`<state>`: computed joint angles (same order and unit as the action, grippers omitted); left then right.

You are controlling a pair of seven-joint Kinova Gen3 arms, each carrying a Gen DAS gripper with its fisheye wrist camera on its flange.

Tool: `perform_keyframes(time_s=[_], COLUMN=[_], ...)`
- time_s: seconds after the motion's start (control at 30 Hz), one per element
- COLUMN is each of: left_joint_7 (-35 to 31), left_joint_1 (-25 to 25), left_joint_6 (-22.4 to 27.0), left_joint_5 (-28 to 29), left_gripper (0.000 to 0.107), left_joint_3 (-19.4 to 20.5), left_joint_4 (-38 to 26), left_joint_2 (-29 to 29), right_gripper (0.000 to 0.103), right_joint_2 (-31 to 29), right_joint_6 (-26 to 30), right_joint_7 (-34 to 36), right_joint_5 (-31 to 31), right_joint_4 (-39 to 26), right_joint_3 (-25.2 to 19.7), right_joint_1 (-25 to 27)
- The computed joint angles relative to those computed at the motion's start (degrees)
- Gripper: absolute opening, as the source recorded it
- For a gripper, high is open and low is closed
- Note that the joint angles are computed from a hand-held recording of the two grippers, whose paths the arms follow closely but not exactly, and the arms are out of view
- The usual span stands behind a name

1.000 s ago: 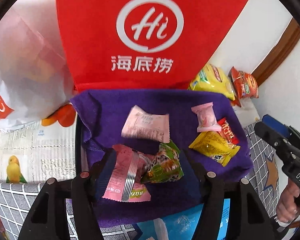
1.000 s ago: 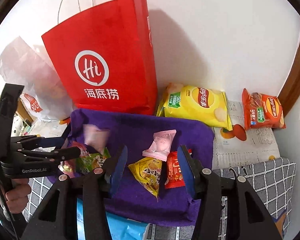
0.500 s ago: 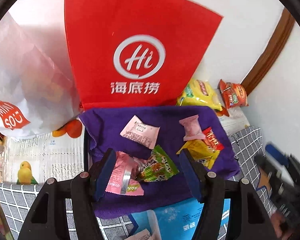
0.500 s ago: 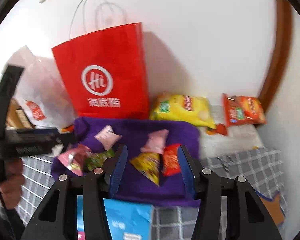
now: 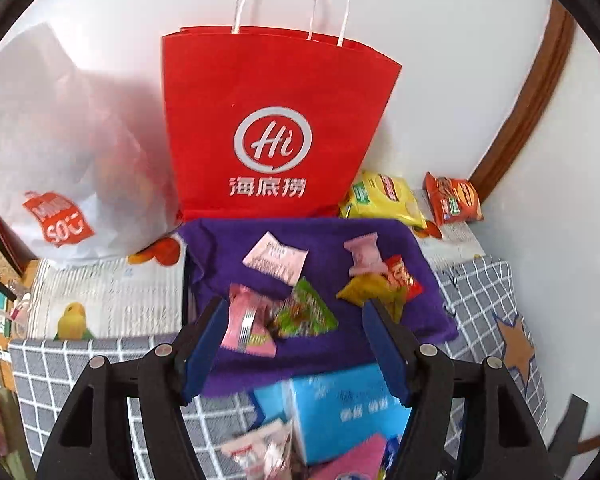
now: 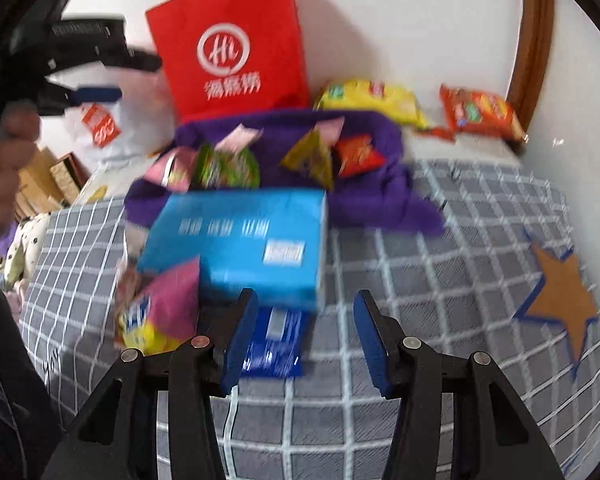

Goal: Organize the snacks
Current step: 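Grasp the dark blue packet with the right tool while the left tool returns to the pile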

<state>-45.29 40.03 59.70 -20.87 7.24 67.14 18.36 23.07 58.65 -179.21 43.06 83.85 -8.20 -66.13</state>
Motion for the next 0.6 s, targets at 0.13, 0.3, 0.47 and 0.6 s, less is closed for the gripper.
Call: perform_keyframes(time_s=[0.13,0.3,0.47,0.6], left_joint_7=[5.2,11.1,16.1,19.6], left_joint_1=[2.5,1.2,0.0,0.5], left_joint_6=[-0.1,-0.7,-1.5,-1.2], left_joint_5=[-4.8,-6.6,-8.1,-9.2], left_gripper=[0.068,0.068,0.068,0.068], left_joint_3=[-0.5,1.8,4.9,7.1], left_joint_4=[7.1,15.8,22.8,26.3], left_joint_2=[-4.1,-8.4,-11.6,-12.0], right_gripper=[0.051,0.051,0.051,0.041], right_joint_2=[1.0,3.2,5.2,7.5], right_joint_6=[-3.8,-6.3,-9.5,-4.4], right_joint_7=[-2.4,-1.9,-2.3,-0.9], right_joint_5=[-0.3,-1.0,-0.8,0.8], right_joint_4=[2.2,2.1,2.2,-0.7], right_joint_3=[-0.2,0.6,1.6,4.0], right_joint_1=[0.0,0.2,0.1,-3.5])
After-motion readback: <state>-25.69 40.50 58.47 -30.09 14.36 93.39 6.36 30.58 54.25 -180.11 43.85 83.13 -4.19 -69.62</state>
